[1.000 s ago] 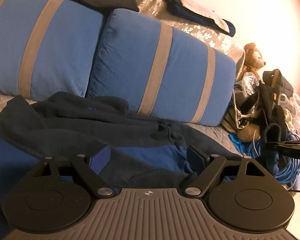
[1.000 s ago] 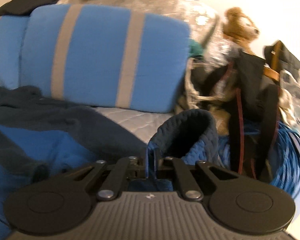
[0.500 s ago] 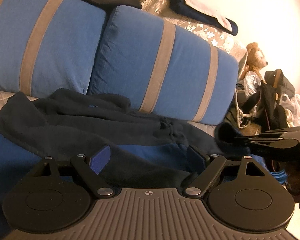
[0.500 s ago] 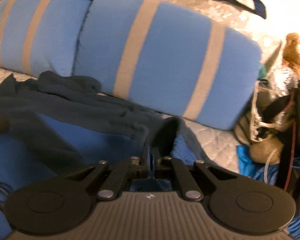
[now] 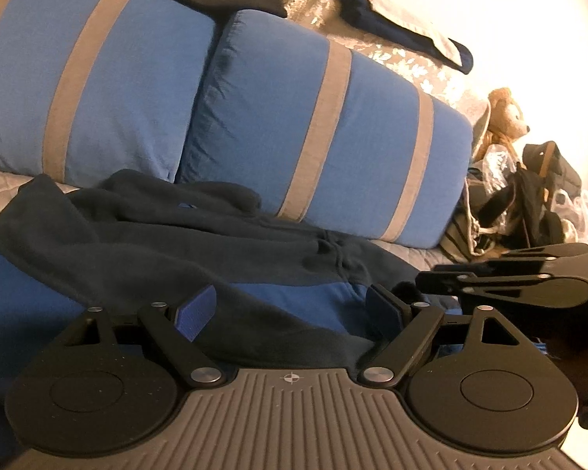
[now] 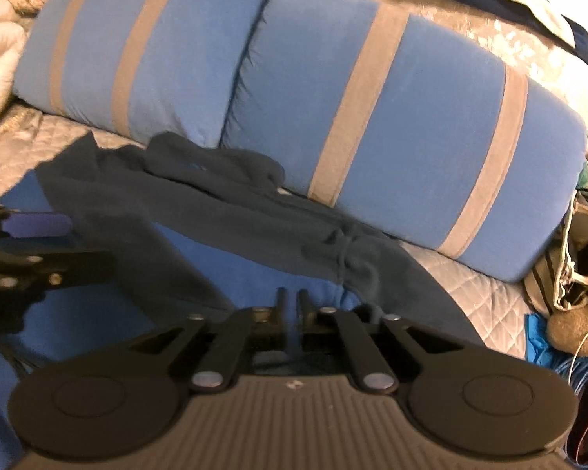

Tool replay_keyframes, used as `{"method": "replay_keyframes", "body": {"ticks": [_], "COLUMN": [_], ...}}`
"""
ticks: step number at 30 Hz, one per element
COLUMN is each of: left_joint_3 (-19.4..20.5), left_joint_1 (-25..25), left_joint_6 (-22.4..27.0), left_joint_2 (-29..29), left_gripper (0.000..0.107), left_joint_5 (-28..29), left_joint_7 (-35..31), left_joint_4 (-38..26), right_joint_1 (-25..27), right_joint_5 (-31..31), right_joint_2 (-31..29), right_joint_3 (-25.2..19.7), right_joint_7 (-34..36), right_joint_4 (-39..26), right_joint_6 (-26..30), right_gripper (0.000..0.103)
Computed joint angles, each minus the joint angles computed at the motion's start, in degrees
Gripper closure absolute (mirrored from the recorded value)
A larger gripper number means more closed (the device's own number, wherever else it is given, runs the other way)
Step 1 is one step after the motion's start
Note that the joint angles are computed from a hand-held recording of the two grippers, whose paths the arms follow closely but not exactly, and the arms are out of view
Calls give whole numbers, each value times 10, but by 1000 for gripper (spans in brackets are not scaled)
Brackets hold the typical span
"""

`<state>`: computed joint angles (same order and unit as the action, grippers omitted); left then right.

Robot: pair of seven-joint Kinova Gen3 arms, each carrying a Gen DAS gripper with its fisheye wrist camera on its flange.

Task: Fold clothes

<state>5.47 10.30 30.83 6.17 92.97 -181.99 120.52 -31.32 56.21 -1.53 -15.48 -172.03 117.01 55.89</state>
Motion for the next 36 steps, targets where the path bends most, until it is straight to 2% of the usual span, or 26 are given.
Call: {"method": "replay_keyframes", "body": {"ticks": [1,2,3,5,9,13,17,20,22,24,26,29,36], "left_joint_3": [0,-1,-1,-1,-4,-4,-3,-1,0,1,1,2,4], "left_joint_1": [0,0,-1,-3,-8,-10,-10,-7,-5,-3,-1,0,1], "left_joint_6": [0,-1,-2,3,18,25,27,19,13,7,3,0,-5], "left_joint_2": [0,0,-1,-3,-4,-4,-5,-5,-5,-5,-4,-3,-3], "left_gripper": [23,23,23,23,23,23,23,23,23,23,23,23,23], "left_joint_5": [0,-1,-3,-3,4,3,0,1,-2,-3,-5,-12,-18], "left_joint_7": [2,4,7,9,5,3,-1,-7,-5,-3,-1,2,1], "left_joint_4": [0,0,-1,-1,0,-1,-1,0,0,-1,-2,-4,-4], "right_joint_1": [-2,-4,-4,-1,21,32,50,70,76,75,104,113,99], "right_joint_5": [11,22,33,46,12,-40,-43,-16,9,25,36,32,-88], "right_joint_2": [-10,-20,-31,-57,-121,-167,-180,-166,-150,-145,-148,-157,-155], "right_joint_3": [-3,-8,-13,-20,-17,-18,-42,-72,-89,-82,-78,-15,162], "right_joint_7": [-6,-11,-16,-12,63,149,180,167,150,150,161,197,345], "right_joint_4": [11,24,36,63,118,159,199,220,231,234,232,224,211], "right_joint_6": [0,-1,-1,-12,-56,-62,-72,-90,-95,-111,-147,-217,-380], "right_gripper": [52,33,21,18,10,9,10,13,19,21,23,23,24]}}
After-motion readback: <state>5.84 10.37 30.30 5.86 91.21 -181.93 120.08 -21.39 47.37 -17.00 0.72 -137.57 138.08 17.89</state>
